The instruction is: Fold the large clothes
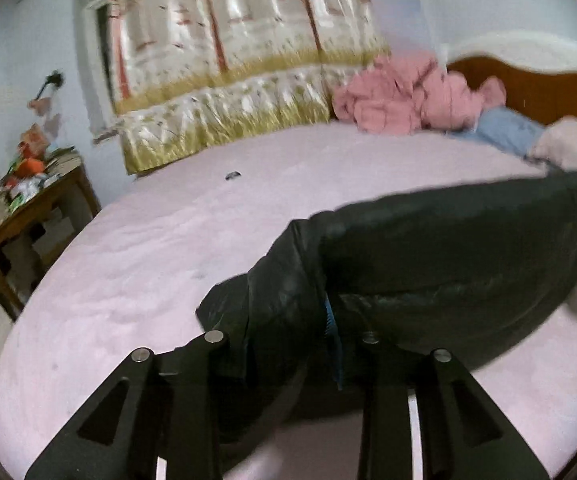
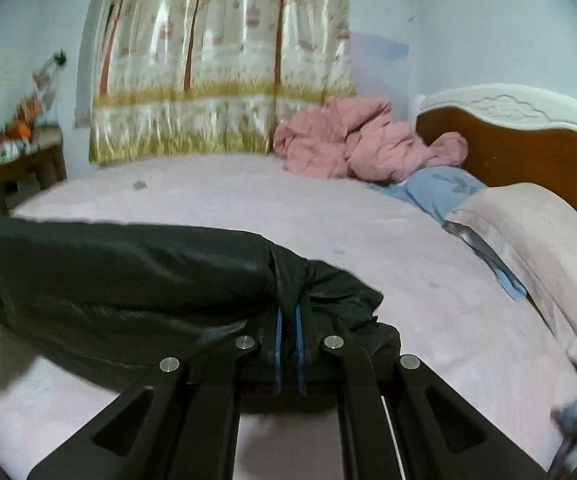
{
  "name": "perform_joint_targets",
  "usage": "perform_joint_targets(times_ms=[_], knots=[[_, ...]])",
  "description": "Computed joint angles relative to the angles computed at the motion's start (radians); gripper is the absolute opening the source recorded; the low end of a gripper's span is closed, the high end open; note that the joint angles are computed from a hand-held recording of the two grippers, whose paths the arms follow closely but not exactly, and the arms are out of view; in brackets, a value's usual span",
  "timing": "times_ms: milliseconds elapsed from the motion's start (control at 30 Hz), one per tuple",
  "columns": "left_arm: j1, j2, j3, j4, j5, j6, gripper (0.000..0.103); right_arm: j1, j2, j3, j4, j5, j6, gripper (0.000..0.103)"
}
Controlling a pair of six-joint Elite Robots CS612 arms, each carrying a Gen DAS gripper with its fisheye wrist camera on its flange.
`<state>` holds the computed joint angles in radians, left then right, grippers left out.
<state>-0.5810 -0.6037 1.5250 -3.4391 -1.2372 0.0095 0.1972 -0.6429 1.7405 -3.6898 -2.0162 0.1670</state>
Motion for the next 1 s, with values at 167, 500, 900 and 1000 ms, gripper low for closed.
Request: perform_joint_targets(times_ms=[167,500,900,1000], knots=[[0.025,0.064,-0.168,0.257,-0.046,-0.025,0.031,-0.045,0.04,-0.135,0.227,0.09,0.015,0.006],[0.037,0.168,-0.322,0.369,-0.07,-0.019,0.035,-0.082,0.139,-0.293,0.367,0.195,0.091,0.006],[0.03,0.146,-0.162,-0.14,0.027,-0.031,0.093,-0.05,0.134,-0.216,0.099,0.079,0.091,0.037],[0.027,0.12,-0.104,-0.238,0.05,-0.039,0.093,-0.037,0.126,-0.183,-0.041,0.039,0.1,0.087]])
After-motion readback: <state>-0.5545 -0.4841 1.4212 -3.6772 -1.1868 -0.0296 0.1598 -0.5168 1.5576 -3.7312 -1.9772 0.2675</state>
